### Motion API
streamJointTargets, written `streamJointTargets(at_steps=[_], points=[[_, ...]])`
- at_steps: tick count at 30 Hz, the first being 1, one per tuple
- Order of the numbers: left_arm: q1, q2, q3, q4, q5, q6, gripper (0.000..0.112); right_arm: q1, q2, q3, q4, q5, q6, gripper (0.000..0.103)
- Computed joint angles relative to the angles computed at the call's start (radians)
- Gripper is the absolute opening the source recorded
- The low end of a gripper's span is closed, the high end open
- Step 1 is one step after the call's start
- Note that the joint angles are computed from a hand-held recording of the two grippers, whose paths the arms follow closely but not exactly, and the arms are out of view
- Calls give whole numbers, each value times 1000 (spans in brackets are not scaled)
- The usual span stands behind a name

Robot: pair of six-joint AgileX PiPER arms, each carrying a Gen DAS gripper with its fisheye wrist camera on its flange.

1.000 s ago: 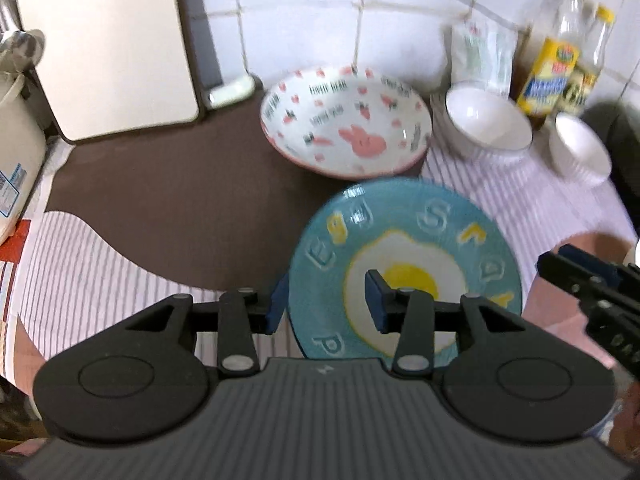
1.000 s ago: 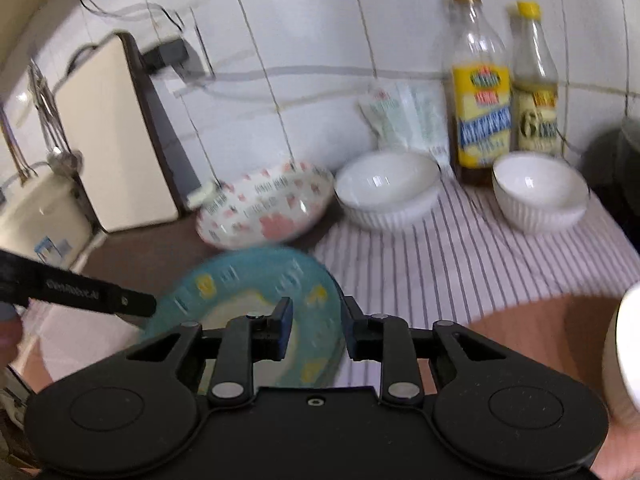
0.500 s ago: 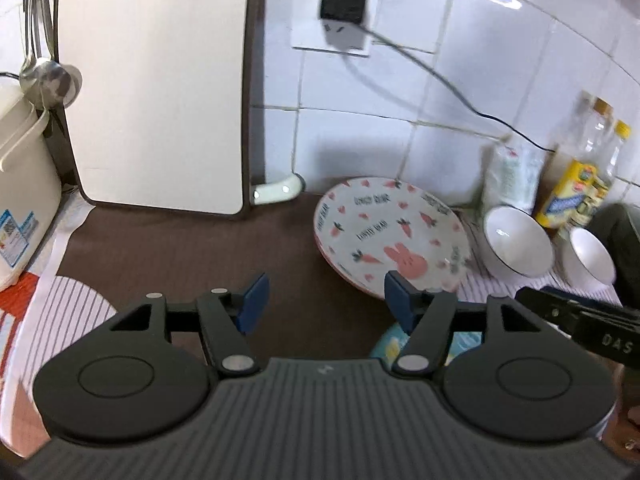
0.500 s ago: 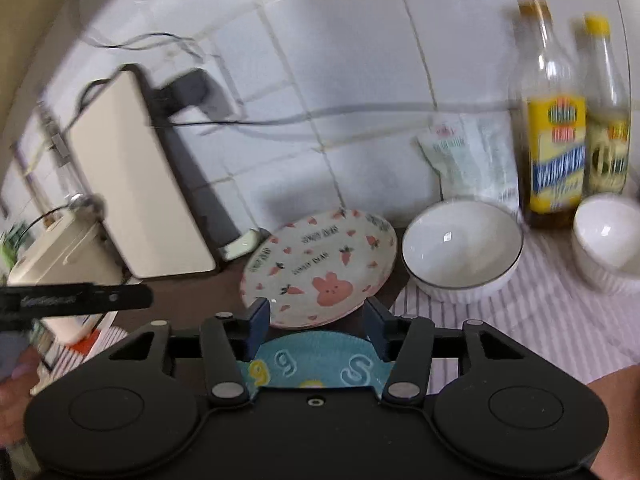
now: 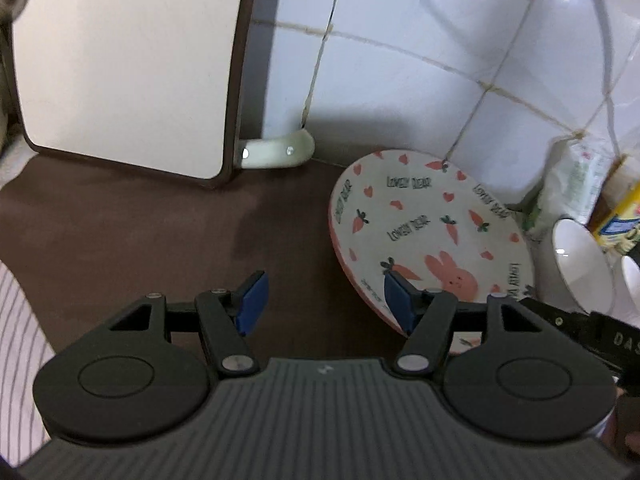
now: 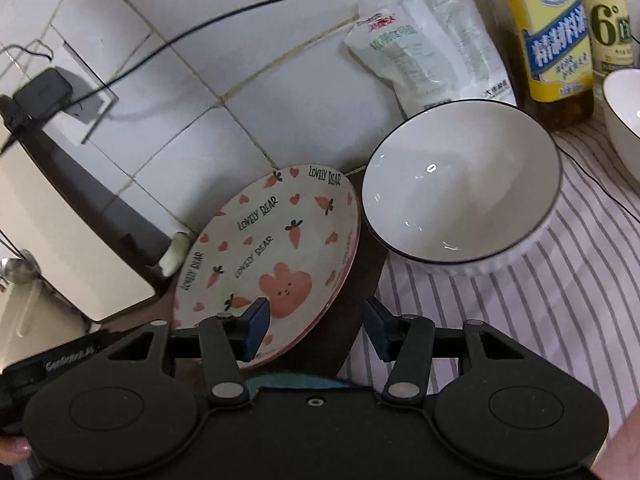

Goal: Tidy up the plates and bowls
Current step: 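Move both tools to the pink bunny LOVELY BEAR plate rim and close them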

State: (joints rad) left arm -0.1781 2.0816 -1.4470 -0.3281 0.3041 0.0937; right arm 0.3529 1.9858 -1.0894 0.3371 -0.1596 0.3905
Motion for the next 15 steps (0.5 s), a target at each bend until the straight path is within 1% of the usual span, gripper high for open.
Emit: streamJointTargets(at_steps=[2, 3, 6, 8, 9, 10, 11, 12, 13, 15], points=[[4, 36, -43, -18, 16, 9, 62, 7, 29, -29, 98, 2, -94, 57], [6, 52, -62, -29, 23, 16, 61, 7, 41, -39, 103, 2, -94, 57], [11, 82, -95, -74, 25, 65, 59, 1, 63, -61, 42, 6, -23, 57], [12, 96, -110, -106, 24, 110, 53, 2, 75, -74, 12, 3, 0, 56], [13, 106, -123, -128, 34, 132, 48, 5, 81, -82, 38, 2, -28, 56], [17, 115, -137, -153, 52, 152, 42, 6, 87, -89, 50, 0, -42, 54], [21, 123, -150, -174, 68, 167, 38, 5, 92, -96, 38, 3, -34, 49], [25, 134, -164, -191, 87, 174, 32, 4, 97, -104, 30, 9, -25, 46], [28, 138, -171, -200, 101, 178, 28, 3, 102, -113, 38, 16, -31, 40], [36, 141, -166, -274, 107, 235, 23, 6, 108, -124, 157, 19, -148, 37]])
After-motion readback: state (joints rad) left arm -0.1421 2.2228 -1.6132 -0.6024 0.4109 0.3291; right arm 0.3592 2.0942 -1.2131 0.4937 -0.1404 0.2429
